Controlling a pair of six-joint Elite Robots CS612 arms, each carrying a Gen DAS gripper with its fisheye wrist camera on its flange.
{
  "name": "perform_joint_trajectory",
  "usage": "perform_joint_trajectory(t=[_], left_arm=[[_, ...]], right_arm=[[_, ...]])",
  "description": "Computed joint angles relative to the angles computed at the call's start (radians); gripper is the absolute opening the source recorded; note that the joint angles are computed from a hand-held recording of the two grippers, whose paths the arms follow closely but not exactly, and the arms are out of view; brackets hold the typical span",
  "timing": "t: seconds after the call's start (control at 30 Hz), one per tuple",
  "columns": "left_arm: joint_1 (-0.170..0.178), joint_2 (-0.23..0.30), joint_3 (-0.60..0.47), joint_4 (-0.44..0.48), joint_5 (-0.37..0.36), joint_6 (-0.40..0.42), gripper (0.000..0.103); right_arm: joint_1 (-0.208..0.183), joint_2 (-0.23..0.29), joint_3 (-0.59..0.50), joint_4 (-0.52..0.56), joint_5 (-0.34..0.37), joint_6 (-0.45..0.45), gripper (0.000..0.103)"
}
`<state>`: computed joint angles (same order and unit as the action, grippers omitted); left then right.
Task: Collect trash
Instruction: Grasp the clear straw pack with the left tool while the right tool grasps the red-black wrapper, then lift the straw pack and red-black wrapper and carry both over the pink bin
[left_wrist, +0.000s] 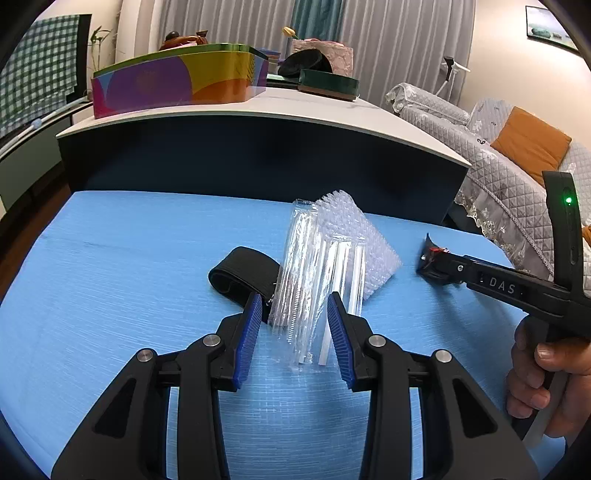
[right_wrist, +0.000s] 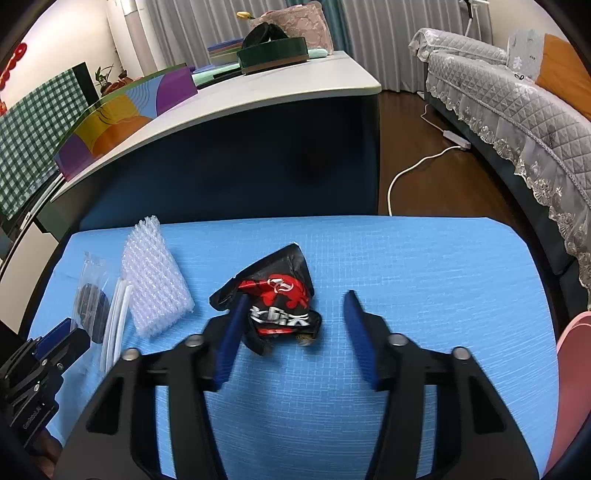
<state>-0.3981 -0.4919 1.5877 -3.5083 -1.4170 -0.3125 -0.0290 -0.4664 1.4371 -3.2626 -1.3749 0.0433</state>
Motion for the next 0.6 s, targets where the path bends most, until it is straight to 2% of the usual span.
perform_joint_trajectory(t=[0.03,0.1,0.17,0.3,0.6], left_arm=[[0.0,0.0,-0.001,0.005,-0.002,0.0,0.026],[0.001,0.0,-0.004,0.018,-0.012,0.001,0.011],[0.002,-0.002,-0.003,0.02,-0.023,0.001,0.004],[-0.002,-0.008,0.006,0.002,-0.024,0.002,0.001],[-0.019,-0.045,0.071,-0.076,-0.009,0.012,0.001]], right_arm=[[0.0,-0.001,0.003,-0.004,-0.001,-0.004,0.038],[0.003,-0.005,0.014,-0.022,-0.016,-0.019,0.036],[0.005,-0.011,0.027,-0.038,-0.025,-0.033,0.036],[0.0,-0.035,0.072,-0.076,-0.025,-0.03,0.036],[-0.009,-0.102,0.196,-0.199,-0.033,-0.058,0.035]])
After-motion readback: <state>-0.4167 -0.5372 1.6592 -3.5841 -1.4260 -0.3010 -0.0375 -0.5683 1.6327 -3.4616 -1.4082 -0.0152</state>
